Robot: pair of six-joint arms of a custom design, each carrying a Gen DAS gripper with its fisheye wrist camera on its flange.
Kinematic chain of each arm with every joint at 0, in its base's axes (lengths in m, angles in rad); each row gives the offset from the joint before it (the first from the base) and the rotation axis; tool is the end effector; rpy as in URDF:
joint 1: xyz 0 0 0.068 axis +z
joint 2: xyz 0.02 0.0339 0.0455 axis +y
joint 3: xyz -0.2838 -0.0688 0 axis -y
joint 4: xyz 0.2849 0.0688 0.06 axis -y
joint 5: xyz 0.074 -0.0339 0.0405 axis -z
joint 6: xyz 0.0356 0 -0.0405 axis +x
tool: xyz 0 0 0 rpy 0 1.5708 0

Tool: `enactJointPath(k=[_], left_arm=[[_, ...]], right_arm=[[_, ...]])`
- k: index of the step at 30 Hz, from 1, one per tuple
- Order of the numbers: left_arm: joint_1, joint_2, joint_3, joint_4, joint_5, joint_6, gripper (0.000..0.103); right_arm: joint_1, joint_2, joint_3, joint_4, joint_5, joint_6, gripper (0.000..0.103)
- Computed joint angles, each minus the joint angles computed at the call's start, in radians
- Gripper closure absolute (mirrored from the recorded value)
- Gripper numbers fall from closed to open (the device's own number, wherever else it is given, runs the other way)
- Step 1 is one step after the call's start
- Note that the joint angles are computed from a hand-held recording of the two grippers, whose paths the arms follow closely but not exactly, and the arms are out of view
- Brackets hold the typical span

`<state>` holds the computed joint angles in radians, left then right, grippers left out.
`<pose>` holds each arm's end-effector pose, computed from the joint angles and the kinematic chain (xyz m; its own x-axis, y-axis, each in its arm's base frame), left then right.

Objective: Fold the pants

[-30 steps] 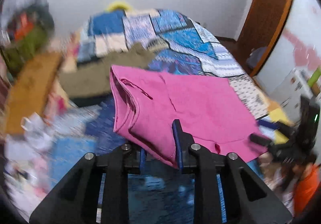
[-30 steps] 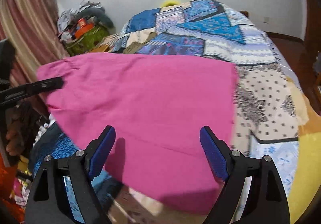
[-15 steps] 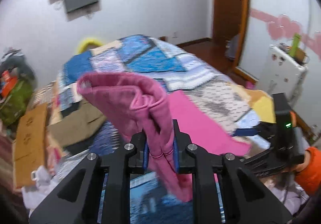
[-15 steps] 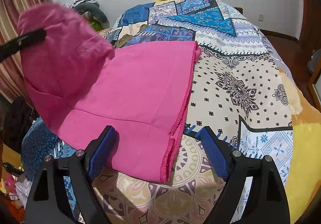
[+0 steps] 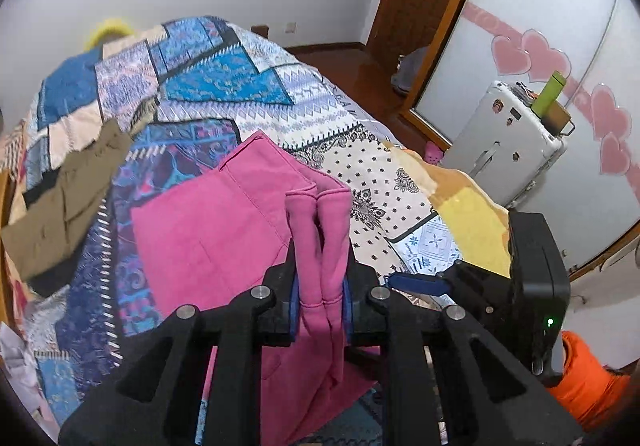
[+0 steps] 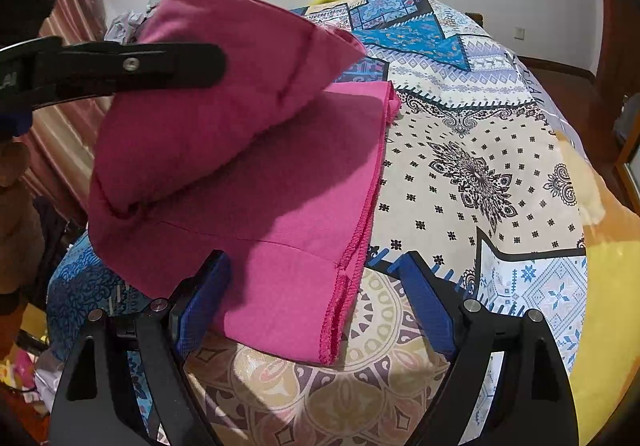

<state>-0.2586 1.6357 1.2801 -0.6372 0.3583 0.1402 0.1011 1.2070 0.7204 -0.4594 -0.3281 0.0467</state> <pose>0.3690 -0.1105 0.2639 -0.7424 0.3318 -0.5820 0.5337 0.8180 -0.2145 0.2594 0.0378 0.2112 -0.8193 -0.0387 -0.5721 -0.2451 0.9256 0.2884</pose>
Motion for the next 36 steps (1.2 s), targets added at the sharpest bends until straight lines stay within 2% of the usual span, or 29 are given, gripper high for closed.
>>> enactJointPath(k=[1,3,5,7,9,11,17,23,28,30,32,36], left_arm=[[-0.001,0.006,0.008,-0.012,0.007,-0.006,0.085],[0.007,0.022,0.031,-0.046,0.033,0.004,0.076],[0.015,0.019,0.036,-0.06,0.052,0.015,0.054],[0.016,0.001,0.021,-0.03,0.024,0.007,0.045],[0.024,-0.003,0.023,-0.013,-0.005,0.008,0.041],[0.044,0.007,0.04,-0.005,-0.03,0.008,0.033],[0.11,0.122,0.148,0.011,-0.123,0.055,0.025],[0.133,0.331,0.332,-0.018,-0.239,0.101,0.025],[0.121,0.543,0.499,-0.091,-0.351,0.132,0.024],[0.129,0.547,0.468,-0.06,-0.34,0.139,0.02],[0.147,0.532,0.439,-0.046,-0.313,0.157,0.02],[0.17,0.448,0.321,0.004,-0.324,0.174,0.02]], right_arm=[[0.0,-0.001,0.0,-0.001,0.0,0.0,0.018],[0.002,-0.003,0.001,-0.005,0.003,0.004,0.018],[-0.001,-0.004,0.003,-0.008,0.001,0.007,0.018],[-0.002,-0.015,-0.002,-0.008,0.001,0.011,0.018],[0.003,-0.021,-0.002,-0.011,0.01,0.013,0.018],[0.007,-0.029,-0.003,-0.016,0.025,0.008,0.018],[0.003,-0.065,-0.004,-0.042,0.043,0.004,0.018],[-0.024,-0.089,-0.006,-0.066,0.067,-0.006,0.018],[-0.053,-0.106,-0.011,-0.085,0.086,-0.004,0.018],[-0.066,-0.118,-0.011,-0.095,0.093,-0.005,0.018],[-0.079,-0.132,-0.009,-0.106,0.1,-0.008,0.018],[-0.106,-0.152,-0.002,-0.116,0.099,-0.014,0.018]])
